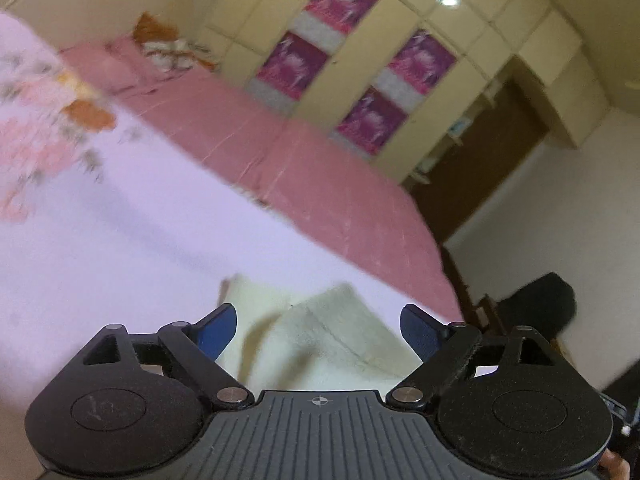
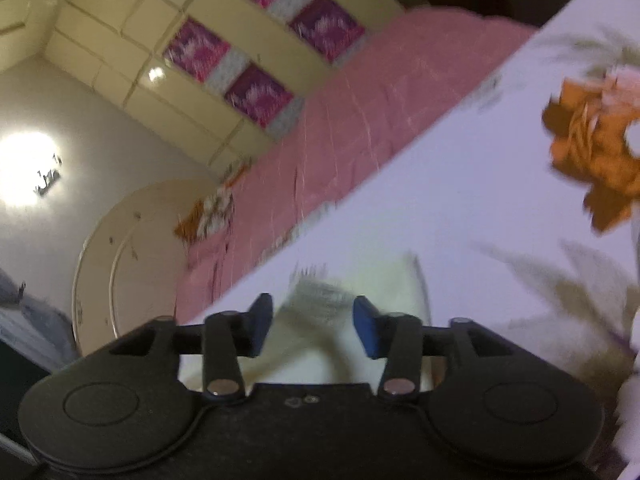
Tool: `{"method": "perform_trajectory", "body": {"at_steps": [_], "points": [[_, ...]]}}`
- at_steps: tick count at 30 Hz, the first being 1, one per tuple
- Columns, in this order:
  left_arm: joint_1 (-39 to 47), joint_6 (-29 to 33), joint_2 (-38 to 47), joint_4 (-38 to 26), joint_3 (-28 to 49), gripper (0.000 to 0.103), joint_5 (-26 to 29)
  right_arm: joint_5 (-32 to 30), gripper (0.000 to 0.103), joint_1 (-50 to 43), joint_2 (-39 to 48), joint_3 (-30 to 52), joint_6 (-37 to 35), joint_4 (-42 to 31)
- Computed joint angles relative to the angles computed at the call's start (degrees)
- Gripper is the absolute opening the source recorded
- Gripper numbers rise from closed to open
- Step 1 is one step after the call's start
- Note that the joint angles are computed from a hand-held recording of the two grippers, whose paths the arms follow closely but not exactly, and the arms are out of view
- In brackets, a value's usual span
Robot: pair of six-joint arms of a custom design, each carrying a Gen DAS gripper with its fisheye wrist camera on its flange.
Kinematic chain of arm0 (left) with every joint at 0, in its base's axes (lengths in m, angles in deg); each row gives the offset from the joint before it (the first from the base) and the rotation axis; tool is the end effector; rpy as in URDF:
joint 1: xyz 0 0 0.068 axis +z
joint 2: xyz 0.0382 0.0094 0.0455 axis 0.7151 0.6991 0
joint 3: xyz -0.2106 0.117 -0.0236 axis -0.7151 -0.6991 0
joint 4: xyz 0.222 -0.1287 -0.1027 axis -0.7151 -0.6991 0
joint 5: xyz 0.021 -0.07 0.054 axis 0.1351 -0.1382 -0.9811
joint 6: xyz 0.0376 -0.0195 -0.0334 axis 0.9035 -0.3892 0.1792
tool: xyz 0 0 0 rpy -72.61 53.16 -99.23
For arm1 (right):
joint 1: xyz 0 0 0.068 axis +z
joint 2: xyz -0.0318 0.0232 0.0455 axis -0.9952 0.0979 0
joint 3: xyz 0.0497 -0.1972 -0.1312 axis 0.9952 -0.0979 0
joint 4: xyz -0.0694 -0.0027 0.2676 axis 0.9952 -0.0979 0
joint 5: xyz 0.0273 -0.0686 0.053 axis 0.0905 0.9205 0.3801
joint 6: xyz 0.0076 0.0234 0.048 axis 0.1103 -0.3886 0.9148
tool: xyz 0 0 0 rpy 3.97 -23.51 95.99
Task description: Fold small clothes
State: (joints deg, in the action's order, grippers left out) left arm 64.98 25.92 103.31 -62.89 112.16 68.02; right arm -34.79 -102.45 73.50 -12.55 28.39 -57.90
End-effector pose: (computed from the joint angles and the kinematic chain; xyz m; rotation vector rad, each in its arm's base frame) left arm 0.3694 0.1023 0.2130 -0.0711 2.1609 -0.7848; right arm 0.1916 -0.0458 0.2322 0.7723 1.9941 0.7034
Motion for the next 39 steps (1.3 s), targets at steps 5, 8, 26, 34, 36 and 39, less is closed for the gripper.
{"method": "perform_trajectory", "body": {"at_steps": [5, 8, 26, 34, 36, 39], "points": [[-1.77, 10.39, 2.27, -6.90, 4.40, 0.055, -3.06, -0.48, 0.044, -1.52, -2.25, -0.06, -7.01, -2.42], [-3.88, 16.87, 2.90, -10.06, 5.51, 0.050, -8.14, 2.55, 0.040, 1.16, 0.29, 2.28, -12.97, -6.01], [-5.00, 17.39, -7.09, 3.84, -6.42, 0.003, -10.71, 21.29, 0.004, 14.38, -6.67, 4.21, -20.70, -12.18], [-6.85, 17.08, -2.90, 7.11, -7.89, 0.017, -14.81, 23.12, 0.005, 13.92, 4.11, 4.21, -20.07, -9.24], [-6.16, 13.02, -6.83, 10.88, -11.64, 0.049, -17.12, 23.99, 0.008, 14.63, 5.16, 5.99, -20.83, -10.99], [-7.46, 10.60, -16.56, 18.57, -20.16, 0.080, -15.49, 34.48, 0.026, 22.01, 3.35, 7.82, -21.15, -11.60]]}}
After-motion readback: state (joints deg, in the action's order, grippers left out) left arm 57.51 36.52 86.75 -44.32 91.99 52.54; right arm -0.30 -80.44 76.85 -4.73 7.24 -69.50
